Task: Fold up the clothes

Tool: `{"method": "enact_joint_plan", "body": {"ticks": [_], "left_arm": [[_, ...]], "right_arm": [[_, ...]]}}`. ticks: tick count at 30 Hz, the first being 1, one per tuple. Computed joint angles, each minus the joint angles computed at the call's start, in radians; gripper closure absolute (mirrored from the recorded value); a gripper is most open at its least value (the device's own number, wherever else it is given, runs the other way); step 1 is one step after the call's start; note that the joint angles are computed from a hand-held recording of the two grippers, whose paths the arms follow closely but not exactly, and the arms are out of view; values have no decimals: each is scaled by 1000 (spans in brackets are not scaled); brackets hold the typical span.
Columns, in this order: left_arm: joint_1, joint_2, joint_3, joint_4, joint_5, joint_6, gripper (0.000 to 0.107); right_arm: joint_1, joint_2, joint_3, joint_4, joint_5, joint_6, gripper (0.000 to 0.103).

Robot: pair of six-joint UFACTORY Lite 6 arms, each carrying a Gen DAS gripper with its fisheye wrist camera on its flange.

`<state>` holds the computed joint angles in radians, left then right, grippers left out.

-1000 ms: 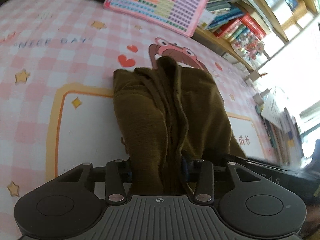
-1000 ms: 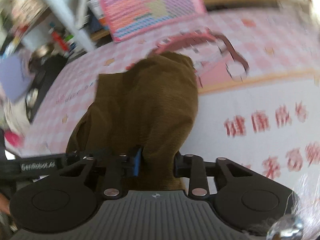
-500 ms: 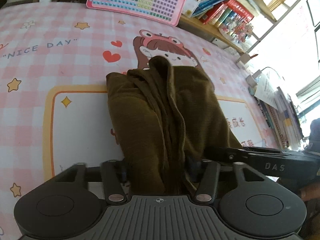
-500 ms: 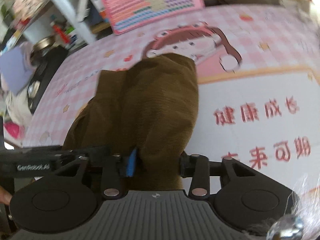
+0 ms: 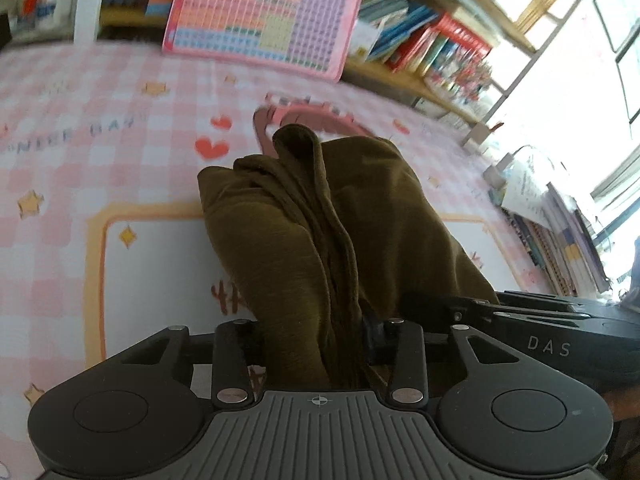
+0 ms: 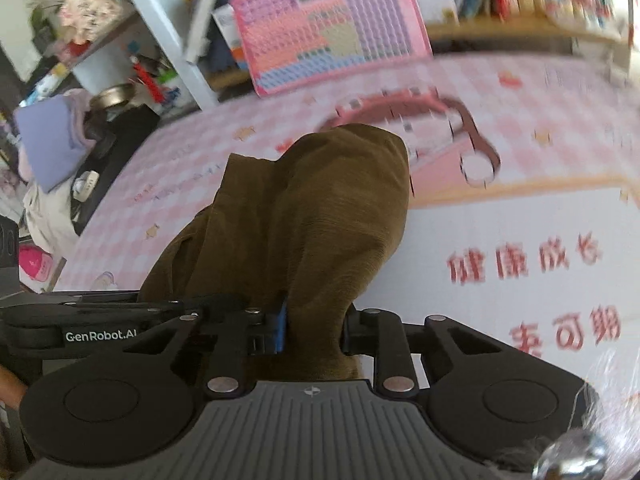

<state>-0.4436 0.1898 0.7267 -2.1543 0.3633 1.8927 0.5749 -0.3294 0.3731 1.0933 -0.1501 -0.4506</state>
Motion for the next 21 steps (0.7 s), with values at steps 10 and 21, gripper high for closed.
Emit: {"method": "enact_joint_plan", "body": {"ticks": [10,21], "left_arm": [[-11,-106,-87,-118,11,117,70],[-123,-146,-108,-368,-60,260,70]], "right_arm": [[87,-75,-27,264,-76,-236,81],[5,-234,-117,460,12,-518,81]]}}
